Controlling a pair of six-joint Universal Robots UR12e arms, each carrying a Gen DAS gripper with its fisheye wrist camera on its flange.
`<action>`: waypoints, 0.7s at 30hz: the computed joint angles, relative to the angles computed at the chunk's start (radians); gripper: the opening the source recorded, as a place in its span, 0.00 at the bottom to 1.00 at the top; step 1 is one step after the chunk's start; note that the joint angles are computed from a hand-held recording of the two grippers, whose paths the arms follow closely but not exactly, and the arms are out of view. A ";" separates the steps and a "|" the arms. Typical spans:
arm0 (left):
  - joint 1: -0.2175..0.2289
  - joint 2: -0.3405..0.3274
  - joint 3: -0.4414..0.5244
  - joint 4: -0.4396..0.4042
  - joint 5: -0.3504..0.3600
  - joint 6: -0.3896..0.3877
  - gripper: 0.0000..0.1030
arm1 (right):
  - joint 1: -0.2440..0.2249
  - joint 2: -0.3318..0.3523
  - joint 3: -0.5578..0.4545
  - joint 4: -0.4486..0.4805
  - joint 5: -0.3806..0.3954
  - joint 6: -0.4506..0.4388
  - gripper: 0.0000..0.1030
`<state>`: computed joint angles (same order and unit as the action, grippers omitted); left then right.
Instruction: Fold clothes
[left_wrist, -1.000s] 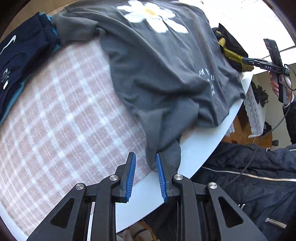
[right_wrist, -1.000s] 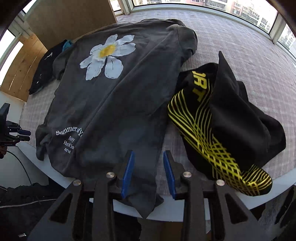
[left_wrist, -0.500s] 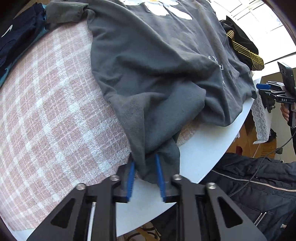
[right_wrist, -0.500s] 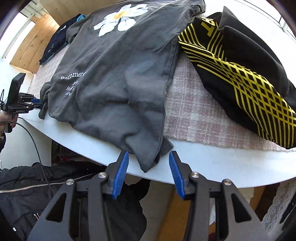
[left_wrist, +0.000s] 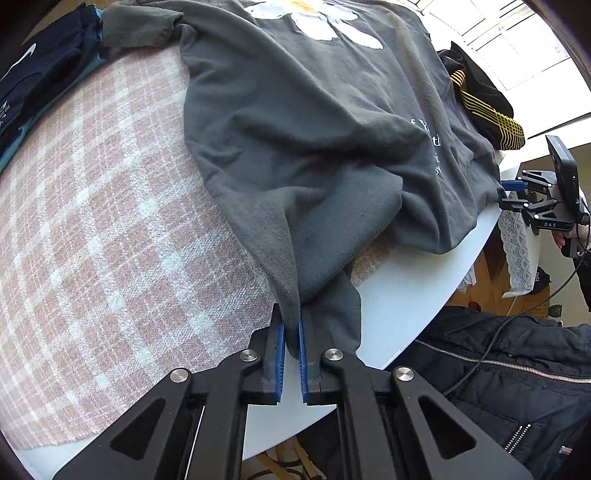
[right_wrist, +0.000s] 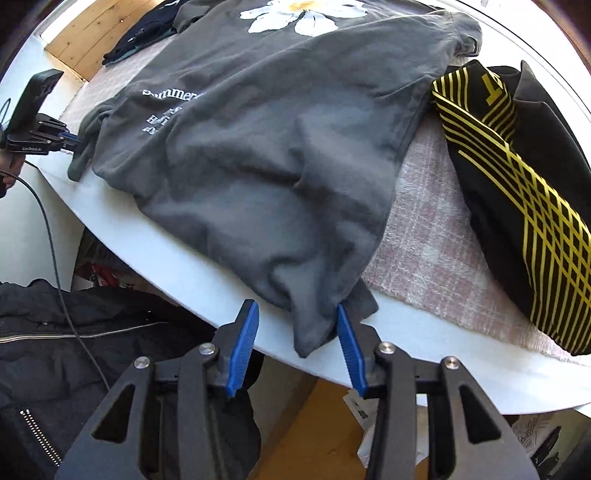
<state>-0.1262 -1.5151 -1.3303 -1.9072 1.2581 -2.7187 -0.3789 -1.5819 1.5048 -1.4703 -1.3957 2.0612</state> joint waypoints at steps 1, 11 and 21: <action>-0.003 0.001 -0.001 0.001 -0.001 -0.001 0.05 | 0.004 0.002 0.002 -0.009 -0.014 0.005 0.25; 0.004 0.039 0.018 0.026 -0.035 -0.022 0.04 | -0.059 0.031 -0.089 0.142 0.161 0.062 0.08; 0.120 0.000 0.261 -0.101 -0.067 0.118 0.04 | -0.116 0.101 -0.376 0.414 0.464 0.111 0.07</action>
